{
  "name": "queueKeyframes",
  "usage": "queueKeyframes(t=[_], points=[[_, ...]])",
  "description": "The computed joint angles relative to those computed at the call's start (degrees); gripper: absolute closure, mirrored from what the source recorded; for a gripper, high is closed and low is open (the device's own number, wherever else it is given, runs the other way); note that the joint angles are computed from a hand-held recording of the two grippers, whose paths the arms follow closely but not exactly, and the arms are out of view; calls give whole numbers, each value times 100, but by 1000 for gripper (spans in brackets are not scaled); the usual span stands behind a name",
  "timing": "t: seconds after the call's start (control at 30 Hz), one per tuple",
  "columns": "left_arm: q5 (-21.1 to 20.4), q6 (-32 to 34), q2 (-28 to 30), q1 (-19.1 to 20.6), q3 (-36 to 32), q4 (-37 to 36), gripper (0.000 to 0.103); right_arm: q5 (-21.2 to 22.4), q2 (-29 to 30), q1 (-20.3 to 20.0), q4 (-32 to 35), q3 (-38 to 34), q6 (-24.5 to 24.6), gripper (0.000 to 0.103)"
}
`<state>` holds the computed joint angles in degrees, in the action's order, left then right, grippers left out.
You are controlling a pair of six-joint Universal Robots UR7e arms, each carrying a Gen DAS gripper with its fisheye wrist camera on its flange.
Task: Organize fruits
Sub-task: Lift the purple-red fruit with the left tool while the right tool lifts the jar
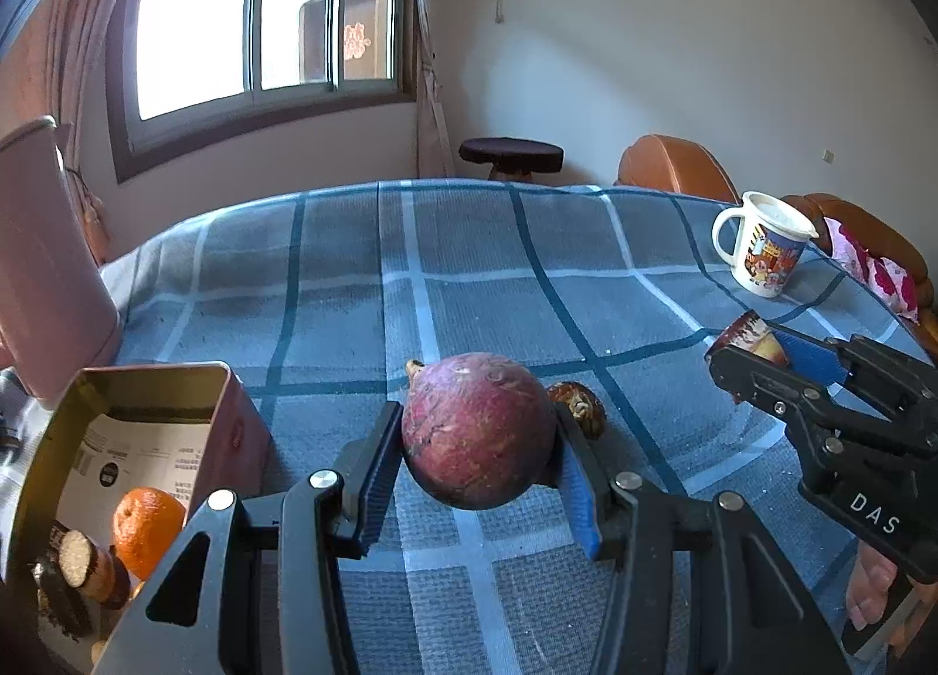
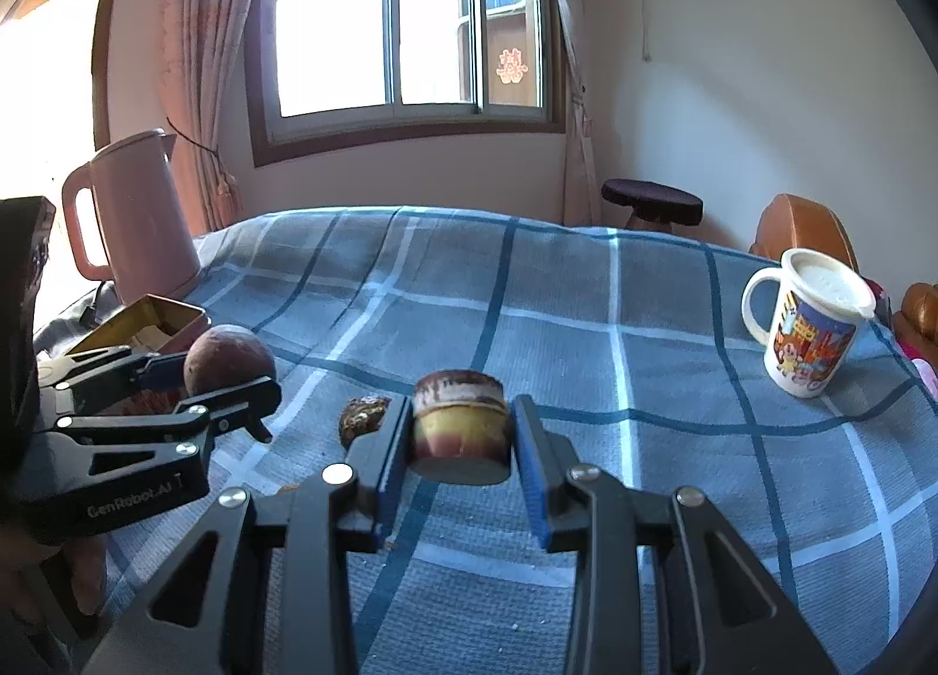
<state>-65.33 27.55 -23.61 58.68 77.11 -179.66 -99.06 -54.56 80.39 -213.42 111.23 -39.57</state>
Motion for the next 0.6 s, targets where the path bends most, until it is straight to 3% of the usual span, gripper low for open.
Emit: queueKeyframes(t=[0.6], points=[[-59,357,-42,-56,306,-800,52,190,39,-21,-572,156,-169,66]])
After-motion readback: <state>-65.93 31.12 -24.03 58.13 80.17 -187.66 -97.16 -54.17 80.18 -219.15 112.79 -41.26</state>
